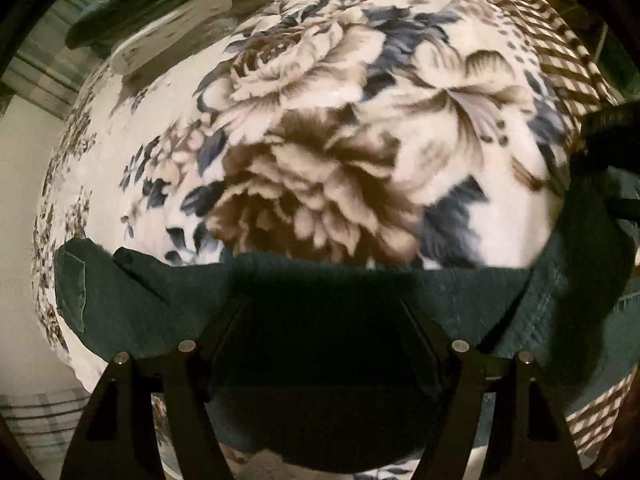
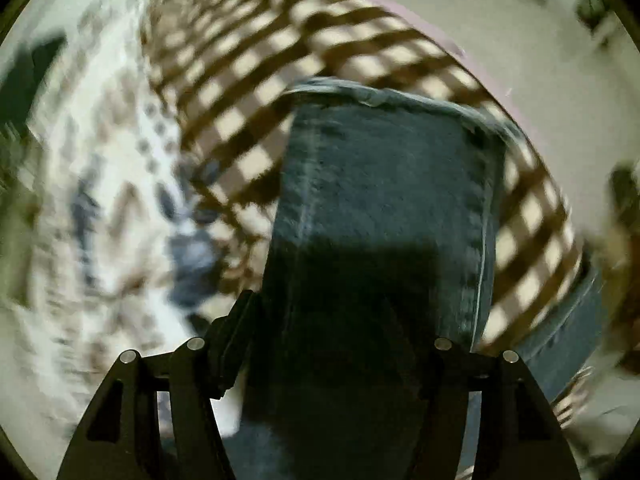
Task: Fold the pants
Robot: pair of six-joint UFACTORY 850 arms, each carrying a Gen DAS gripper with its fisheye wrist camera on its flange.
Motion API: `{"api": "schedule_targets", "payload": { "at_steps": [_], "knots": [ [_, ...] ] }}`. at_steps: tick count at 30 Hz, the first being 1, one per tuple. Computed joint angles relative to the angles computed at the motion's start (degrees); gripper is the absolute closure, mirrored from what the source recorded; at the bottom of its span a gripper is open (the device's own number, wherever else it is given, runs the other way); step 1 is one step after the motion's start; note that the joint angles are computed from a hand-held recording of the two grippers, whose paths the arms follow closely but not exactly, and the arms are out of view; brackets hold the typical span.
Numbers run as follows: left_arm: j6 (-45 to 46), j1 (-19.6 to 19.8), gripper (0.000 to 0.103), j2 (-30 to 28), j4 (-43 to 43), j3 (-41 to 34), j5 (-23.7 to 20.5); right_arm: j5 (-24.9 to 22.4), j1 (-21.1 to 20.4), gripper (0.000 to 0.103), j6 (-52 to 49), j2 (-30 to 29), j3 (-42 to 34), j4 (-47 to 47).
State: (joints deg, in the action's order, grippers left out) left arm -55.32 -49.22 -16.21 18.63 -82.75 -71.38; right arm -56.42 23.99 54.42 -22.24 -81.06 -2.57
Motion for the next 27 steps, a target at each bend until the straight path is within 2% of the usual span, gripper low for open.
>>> {"api": "schedule_targets", "payload": {
  "at_steps": [1,2,4,5,8,11,13,15,17,18,20,22,25,26,27],
  "knots": [
    [-0.1,0.2,0.032,-0.1,0.1,-0.1,-0.1,-0.4,0.6,0.041,1.0,-0.4,-0.6,-1.7],
    [-0.1,0.2,0.032,-0.1,0.1,-0.3,-0.2,-0.6,1.4,0.060,2.1,-0.5,-1.1,-3.6],
    [0.1,0.4,0.032,0.3,-0.5,-0.2,0.1,1.0,2.1,0.091,4.7,1.7,0.5,-4.2],
    [0.1,0.4,0.032,0.6,-0.7,-0.1,0.3,2.3,2.3,0.093,6.9,3.6,1.9,-4.4],
    [0.5,0.2,0.032,1.7,-2.4,0.4,1.2,8.0,3.2,0.094,16.2,13.8,11.2,-5.7],
    [0.7,-0.7,0.032,2.8,-4.1,1.2,2.1,8.6,5.5,0.094,28.1,24.6,20.9,-9.6],
    [0.9,-1.4,0.032,3.2,-5.7,1.8,2.5,9.0,4.7,0.094,29.5,32.5,29.2,-6.4],
    [1.3,-2.1,0.032,3.2,-6.9,2.2,2.8,13.6,2.6,0.087,28.2,38.0,36.6,-0.2],
    [2.0,-2.5,0.032,3.0,-8.1,2.5,2.9,18.0,0.2,0.060,27.5,42.5,42.7,5.5],
    [2.1,-2.8,0.032,3.0,-8.5,2.7,3.1,20.5,-0.4,0.056,29.2,45.6,45.6,5.5],
    [2.1,-3.3,0.032,2.7,-8.2,2.8,3.0,23.1,-0.1,0.054,33.6,47.9,47.8,2.4],
    [2.0,-3.5,0.032,2.3,-8.3,2.6,3.0,23.8,-1.4,0.053,33.6,47.9,48.2,1.3],
    [1.8,-3.5,0.032,1.8,-8.3,2.0,3.1,21.9,-4.2,0.053,32.4,48.9,48.9,-1.2],
    [1.7,-3.5,0.032,1.7,-8.1,1.9,3.1,21.6,-5.3,0.055,31.3,48.7,48.9,-1.8],
    [1.5,-3.5,0.032,1.5,-7.8,1.5,3.1,20.9,-5.5,0.062,32.4,48.0,48.5,-4.0]
  ]
}}
